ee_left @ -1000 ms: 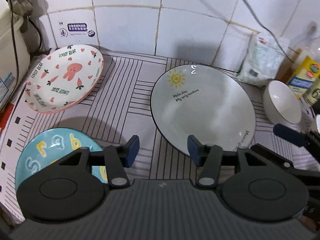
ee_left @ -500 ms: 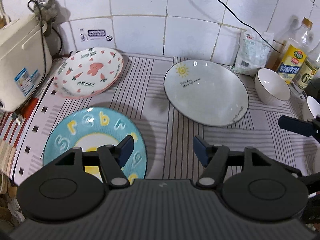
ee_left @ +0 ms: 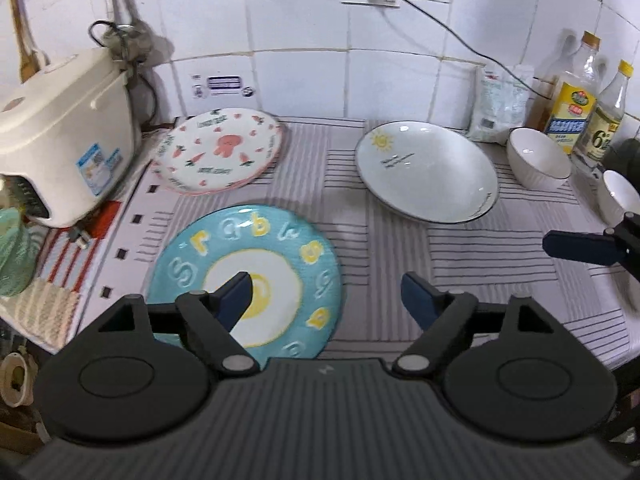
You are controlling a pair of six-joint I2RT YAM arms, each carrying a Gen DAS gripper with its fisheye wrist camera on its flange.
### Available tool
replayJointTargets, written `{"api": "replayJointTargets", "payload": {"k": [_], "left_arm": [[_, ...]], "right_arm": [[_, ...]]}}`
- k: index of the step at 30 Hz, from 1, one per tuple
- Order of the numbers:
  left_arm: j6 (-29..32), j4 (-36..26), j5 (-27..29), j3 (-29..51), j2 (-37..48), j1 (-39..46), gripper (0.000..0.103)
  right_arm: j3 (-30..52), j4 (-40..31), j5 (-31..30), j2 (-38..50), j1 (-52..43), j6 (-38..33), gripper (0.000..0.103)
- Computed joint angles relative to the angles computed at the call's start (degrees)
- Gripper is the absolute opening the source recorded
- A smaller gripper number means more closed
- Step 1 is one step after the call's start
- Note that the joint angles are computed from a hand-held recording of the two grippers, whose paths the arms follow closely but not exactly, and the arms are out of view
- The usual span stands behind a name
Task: Organize plates and bowls
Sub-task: 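Move the right tool to the blue egg plate and grip its rim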
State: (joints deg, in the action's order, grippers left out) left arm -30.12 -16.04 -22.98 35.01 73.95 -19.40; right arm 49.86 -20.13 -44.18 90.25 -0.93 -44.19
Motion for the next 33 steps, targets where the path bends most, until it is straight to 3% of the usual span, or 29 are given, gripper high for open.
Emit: {"api": "replayJointTargets", "payload": {"k": [6, 12, 16, 21, 33], "left_arm": [[0.60, -0.80, -1.91, -5.82, -4.43, 1.86, 0.085], [3.36, 1.13, 0.27, -11.08, -7.16, 7.84, 0.086], [5.67, 4.08, 5.38, -12.54, -5.17, 14.13, 0.086], [9.31, 9.53, 7.45, -12.82, 1.50, 20.46, 0.086], [13.18, 14.44, 11.35, -11.26, 10.51, 28.20, 0.086]], "right_arm": [[-1.82, 0.69, 0.53, 1.08, 3.11, 1.06, 0.089], [-4.03, 5.35, 0.11, 3.70, 6.09, 4.72, 0.089], [-7.43, 15.45, -1.07, 6.09, 7.71, 10.68, 0.089], [-9.12, 25.64, -1.21, 10.36, 10.19, 14.58, 0.089], [-2.96, 30.90, 0.27, 21.62, 15.42, 26.18, 0.089]]}}
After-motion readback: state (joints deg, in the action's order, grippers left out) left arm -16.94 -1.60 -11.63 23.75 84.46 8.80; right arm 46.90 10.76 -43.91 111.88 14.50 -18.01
